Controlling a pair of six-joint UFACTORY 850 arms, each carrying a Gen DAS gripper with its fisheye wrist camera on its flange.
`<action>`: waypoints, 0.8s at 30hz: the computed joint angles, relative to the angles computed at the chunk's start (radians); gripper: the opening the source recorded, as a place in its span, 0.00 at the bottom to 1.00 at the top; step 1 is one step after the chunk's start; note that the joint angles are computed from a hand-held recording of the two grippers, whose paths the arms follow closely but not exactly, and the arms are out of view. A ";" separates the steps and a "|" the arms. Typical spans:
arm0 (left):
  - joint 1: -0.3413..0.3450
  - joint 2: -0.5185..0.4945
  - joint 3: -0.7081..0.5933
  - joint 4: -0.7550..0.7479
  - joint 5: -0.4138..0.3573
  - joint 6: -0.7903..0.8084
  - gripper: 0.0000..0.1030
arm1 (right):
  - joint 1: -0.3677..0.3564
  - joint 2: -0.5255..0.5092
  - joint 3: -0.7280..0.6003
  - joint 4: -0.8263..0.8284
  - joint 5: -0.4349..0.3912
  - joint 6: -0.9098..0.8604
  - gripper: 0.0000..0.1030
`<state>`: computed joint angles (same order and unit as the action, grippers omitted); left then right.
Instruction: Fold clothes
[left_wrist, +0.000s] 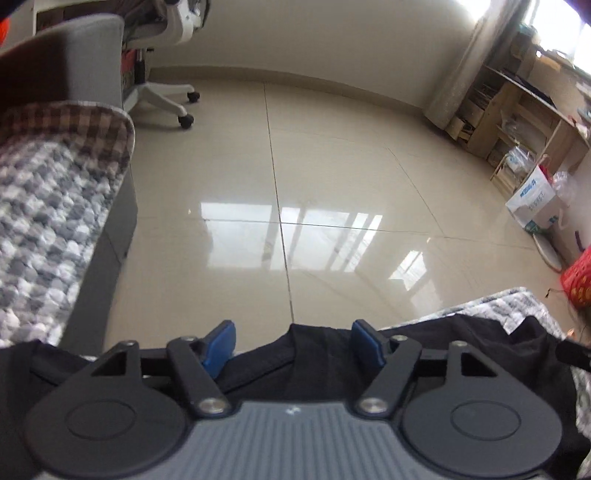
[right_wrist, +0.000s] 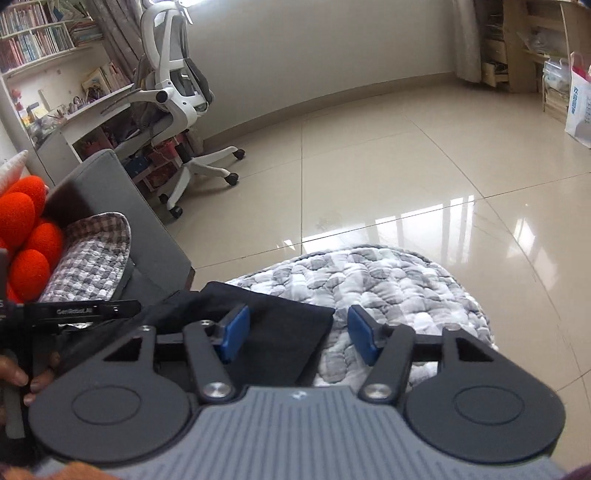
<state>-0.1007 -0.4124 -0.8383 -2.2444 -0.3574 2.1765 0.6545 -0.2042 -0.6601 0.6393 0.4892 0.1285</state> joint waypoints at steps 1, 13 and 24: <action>0.009 -0.006 -0.002 0.052 -0.024 -0.077 0.51 | -0.002 0.003 0.005 -0.020 0.003 0.023 0.60; -0.011 0.035 0.084 -0.278 -0.160 0.156 0.04 | 0.078 0.011 0.009 0.251 0.145 -0.285 0.03; -0.071 0.115 0.164 -0.529 -0.191 0.484 0.09 | 0.044 -0.031 -0.008 0.217 0.107 -0.251 0.16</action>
